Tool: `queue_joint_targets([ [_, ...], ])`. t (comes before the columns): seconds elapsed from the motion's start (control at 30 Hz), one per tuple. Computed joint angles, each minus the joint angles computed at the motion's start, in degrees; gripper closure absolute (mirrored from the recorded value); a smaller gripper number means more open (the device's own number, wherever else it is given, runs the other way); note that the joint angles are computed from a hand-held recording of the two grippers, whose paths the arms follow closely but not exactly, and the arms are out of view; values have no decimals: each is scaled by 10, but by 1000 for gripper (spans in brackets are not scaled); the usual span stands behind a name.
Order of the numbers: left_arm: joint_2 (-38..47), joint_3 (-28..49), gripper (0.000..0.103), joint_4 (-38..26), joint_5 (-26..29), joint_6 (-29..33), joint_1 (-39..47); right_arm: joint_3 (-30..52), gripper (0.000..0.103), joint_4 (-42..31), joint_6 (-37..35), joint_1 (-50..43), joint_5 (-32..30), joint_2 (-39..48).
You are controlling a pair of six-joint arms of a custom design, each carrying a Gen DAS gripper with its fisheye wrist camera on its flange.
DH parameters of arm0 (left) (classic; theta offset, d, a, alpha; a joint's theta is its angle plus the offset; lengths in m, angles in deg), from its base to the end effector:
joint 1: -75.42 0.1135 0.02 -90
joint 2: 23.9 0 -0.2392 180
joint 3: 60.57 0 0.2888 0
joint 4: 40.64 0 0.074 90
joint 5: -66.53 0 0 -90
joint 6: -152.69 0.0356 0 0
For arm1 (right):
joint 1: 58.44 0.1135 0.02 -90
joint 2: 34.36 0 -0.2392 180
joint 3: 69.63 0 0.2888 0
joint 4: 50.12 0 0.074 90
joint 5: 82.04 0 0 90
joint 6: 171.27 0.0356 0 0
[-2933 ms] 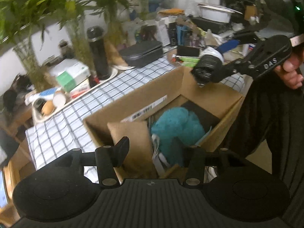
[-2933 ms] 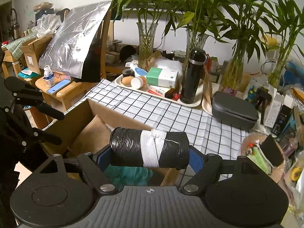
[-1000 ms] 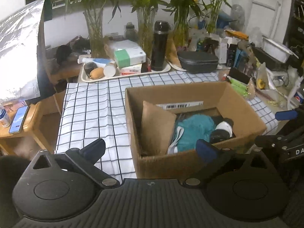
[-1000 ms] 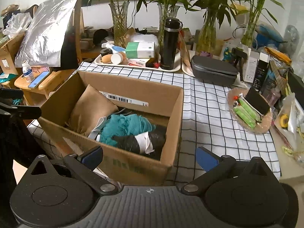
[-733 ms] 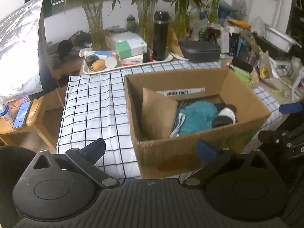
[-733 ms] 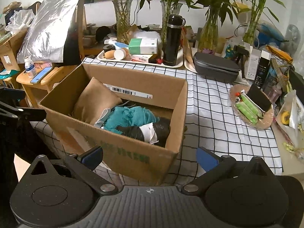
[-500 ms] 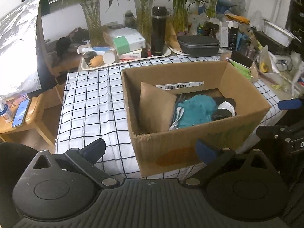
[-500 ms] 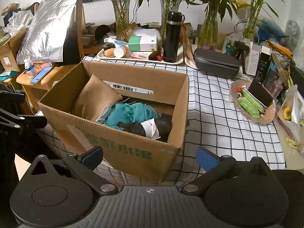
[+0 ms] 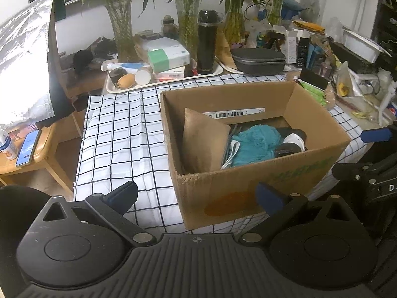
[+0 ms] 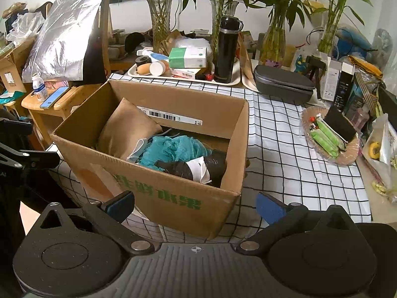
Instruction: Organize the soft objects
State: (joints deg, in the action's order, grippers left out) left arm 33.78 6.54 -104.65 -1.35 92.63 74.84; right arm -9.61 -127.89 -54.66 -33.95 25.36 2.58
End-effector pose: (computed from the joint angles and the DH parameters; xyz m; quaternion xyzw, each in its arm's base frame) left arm 0.2389 -0.0158 0.2758 0.3024 0.8866 -0.1011 0.3351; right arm 0.1472 0.0554 0.2824 0.0633 0.9409 -0.0007 0.3326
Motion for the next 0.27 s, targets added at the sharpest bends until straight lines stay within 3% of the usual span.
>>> queue_joint_targets([
  [0.27,-5,-4,0,-4,8,12,11,5,0,-5,6,14,12,7],
])
